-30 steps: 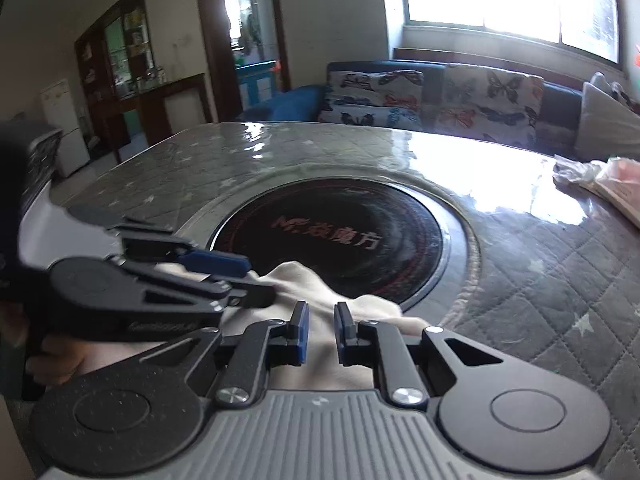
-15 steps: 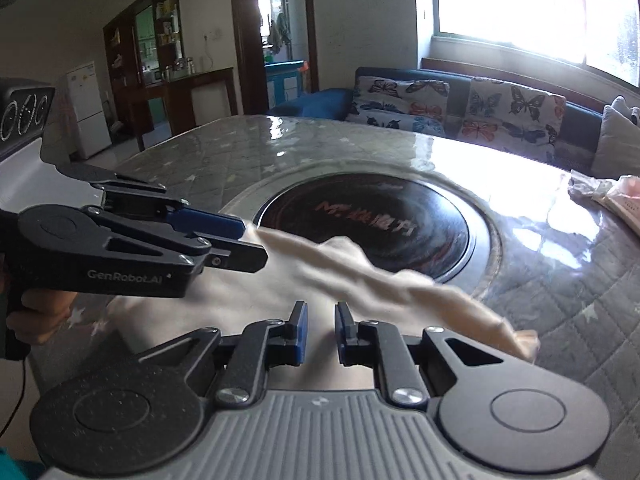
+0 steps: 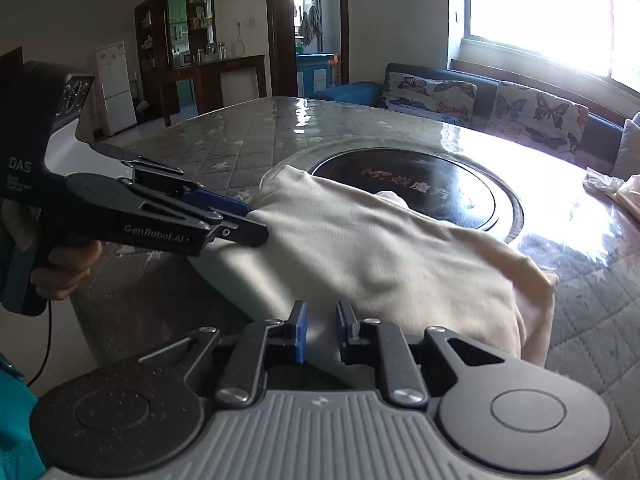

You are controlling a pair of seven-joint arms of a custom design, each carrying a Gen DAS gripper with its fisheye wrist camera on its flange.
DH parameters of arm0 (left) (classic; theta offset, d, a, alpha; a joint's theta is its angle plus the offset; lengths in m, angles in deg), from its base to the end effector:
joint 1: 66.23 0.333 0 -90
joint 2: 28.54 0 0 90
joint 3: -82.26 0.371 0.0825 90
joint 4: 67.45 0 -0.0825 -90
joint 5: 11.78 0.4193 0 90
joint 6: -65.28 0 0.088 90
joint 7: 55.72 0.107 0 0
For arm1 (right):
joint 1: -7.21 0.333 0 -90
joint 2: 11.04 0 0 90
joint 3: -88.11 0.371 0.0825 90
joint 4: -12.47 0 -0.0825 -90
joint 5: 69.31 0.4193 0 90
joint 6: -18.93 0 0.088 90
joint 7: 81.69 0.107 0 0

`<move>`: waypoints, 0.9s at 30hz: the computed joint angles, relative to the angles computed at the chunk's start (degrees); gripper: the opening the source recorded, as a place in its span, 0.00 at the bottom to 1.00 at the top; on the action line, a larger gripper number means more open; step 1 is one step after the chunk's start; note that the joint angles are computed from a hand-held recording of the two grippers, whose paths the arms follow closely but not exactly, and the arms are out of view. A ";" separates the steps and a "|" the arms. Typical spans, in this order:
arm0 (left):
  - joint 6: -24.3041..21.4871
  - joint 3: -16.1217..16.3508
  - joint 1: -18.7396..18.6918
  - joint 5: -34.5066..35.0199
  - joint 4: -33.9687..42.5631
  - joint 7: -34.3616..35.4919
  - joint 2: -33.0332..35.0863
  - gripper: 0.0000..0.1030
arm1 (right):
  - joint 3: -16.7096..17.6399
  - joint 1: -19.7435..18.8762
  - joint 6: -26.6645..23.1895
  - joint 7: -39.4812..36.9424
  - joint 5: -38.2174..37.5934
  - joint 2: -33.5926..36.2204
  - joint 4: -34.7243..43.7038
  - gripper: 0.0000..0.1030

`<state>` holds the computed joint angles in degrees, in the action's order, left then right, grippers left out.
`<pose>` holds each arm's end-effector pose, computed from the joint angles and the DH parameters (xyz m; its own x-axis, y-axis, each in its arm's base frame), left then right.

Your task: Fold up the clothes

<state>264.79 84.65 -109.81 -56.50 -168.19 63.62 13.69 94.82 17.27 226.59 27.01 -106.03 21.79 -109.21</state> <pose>0.6080 -0.4291 0.2636 -0.3870 -0.9220 0.0148 -0.5601 0.2223 -0.7980 0.5953 0.2517 0.2594 0.6072 -0.7932 -0.0463 -0.5136 -0.3473 -0.7846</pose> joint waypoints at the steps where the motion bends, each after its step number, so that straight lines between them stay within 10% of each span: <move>1: 0.35 -0.12 0.02 0.06 -0.34 -0.05 -0.31 0.35 | 0.28 -0.60 0.93 0.34 -0.37 -0.54 -0.89 0.15; 12: 0.43 0.65 -1.33 -3.21 -0.95 3.63 -1.41 0.35 | -0.83 -3.00 0.71 2.95 2.71 -4.27 -7.01 0.16; 27: -1.22 -7.48 4.21 8.89 4.30 1.72 0.82 0.35 | -5.12 1.00 3.42 -1.09 10.88 -0.47 -2.78 0.16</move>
<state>263.57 77.17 -105.60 -47.61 -163.89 65.34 14.51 89.70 18.27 230.01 25.92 -95.15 21.33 -112.00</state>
